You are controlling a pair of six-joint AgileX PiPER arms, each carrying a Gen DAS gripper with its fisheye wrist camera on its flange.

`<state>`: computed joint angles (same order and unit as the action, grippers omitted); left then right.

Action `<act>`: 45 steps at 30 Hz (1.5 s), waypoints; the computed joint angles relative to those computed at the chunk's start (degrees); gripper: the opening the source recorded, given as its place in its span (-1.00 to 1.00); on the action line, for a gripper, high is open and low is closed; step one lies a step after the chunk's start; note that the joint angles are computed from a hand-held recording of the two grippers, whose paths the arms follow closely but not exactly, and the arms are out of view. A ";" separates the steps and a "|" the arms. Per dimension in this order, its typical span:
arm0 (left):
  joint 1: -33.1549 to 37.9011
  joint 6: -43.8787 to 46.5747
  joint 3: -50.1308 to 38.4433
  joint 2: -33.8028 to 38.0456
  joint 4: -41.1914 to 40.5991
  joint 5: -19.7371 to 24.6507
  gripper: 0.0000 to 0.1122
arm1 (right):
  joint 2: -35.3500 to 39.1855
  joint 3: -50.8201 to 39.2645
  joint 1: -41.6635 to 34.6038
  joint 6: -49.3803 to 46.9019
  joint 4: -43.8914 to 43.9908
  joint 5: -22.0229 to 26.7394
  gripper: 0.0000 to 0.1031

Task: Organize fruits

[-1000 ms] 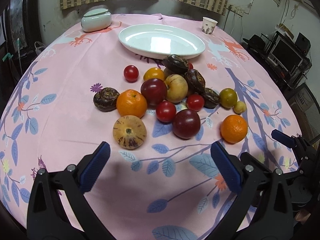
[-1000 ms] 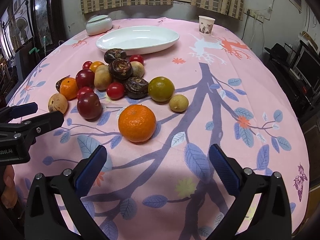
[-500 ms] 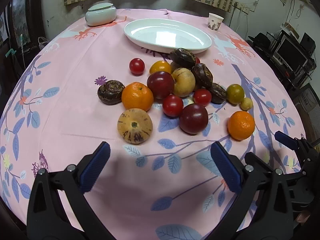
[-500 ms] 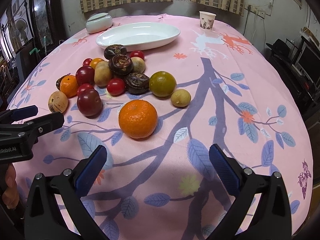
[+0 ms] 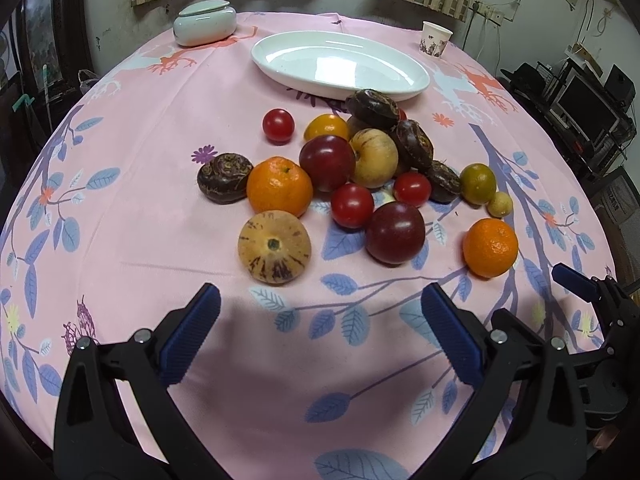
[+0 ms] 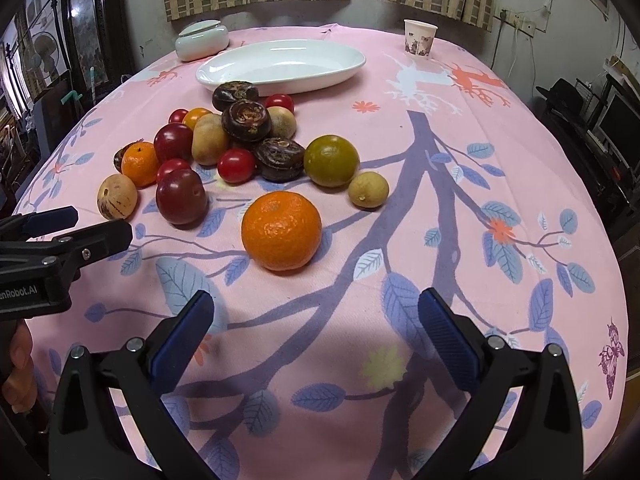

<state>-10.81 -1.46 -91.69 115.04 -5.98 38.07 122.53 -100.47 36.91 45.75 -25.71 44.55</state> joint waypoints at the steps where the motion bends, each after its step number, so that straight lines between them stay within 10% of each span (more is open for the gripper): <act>1: -0.01 -0.05 0.02 0.00 0.07 -0.06 0.79 | 0.05 -0.06 0.00 0.01 0.06 -0.02 0.97; 30: 0.89 2.80 -0.77 0.91 -0.26 -1.02 0.79 | 1.39 -3.30 1.03 0.56 -4.64 5.11 0.97; 45: 7.35 11.80 -12.26 9.37 -11.21 8.96 0.79 | 2.13 -4.69 -2.20 -5.00 0.40 1.88 0.97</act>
